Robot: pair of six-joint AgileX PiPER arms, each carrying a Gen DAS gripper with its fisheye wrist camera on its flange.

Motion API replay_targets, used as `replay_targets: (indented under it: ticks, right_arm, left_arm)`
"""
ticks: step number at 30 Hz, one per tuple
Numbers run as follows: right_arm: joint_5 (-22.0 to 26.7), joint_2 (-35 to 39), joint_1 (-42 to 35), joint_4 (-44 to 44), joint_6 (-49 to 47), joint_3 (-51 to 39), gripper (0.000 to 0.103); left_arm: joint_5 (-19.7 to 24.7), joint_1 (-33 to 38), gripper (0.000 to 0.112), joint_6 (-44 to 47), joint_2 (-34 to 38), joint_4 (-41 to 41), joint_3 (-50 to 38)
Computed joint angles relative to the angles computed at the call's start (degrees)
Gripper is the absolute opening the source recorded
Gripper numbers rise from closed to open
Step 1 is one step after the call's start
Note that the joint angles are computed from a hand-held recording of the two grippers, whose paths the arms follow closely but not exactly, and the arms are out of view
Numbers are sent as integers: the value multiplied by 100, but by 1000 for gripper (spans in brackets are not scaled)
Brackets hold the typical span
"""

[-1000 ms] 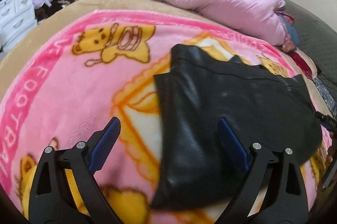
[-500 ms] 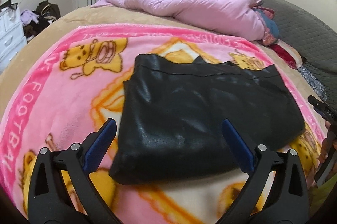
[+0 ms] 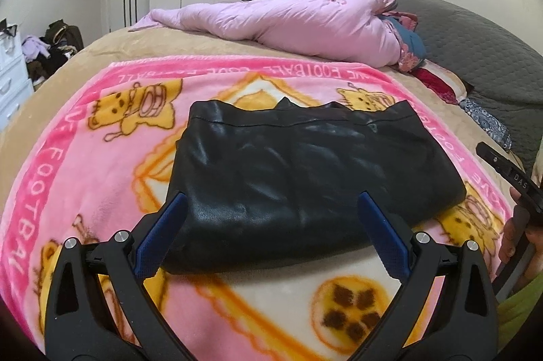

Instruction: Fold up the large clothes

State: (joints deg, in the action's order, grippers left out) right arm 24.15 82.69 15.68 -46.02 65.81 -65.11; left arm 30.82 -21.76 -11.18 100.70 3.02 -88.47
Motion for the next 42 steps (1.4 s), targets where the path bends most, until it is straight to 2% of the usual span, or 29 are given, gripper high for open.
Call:
replay_targets:
  ticks: [3,11,26,27,28,29,30,32,35,39,40,42]
  right_arm:
    - [68,-43,210,-549,546,73,86]
    - [255,78,884,-1421,1119,53,86]
    - [460,777,1795,-1405,620,-498,84]
    - [440,844,1829,-1287,480,-566,79]
    - [399,901,1827,-1088,246,-643,60]
    - [367,965,1814,-798,-95,-733,48]
    - [372,1093,1794,-444,-479,-891,43]
    - [321,1314,1677,297,-1186,-1156,21]
    - [388,1630,1501,1281,-2039,-1574,10]
    - [682,2132,1290,2092,-2761,-2204,9]
    - [795,2279,1207,2375,-2955,-2363,9]
    - [891,2508,1002,3183,-3499,-2523,9]
  left_arm:
    - [-39,-9,94,-6,-105,29,129]
    - [-226,33,93,-301,-455,471,631]
    - [-512,695,94,242,-607,-223,1195]
    - [-513,751,94,339,-571,-361,1188]
    - [-524,815,94,485,-541,-555,1194]
    - [-522,916,94,700,-471,-876,1178]
    - [-512,1005,94,869,-398,-1145,1157]
    - [-481,1169,93,1346,-230,-1791,1075]
    - [-282,1384,93,1951,154,-2716,803]
    - [129,1604,93,2210,842,-3546,187]
    - [287,1648,94,2127,1045,-3614,-26]
    - [497,1799,94,2563,1300,-4326,-224]
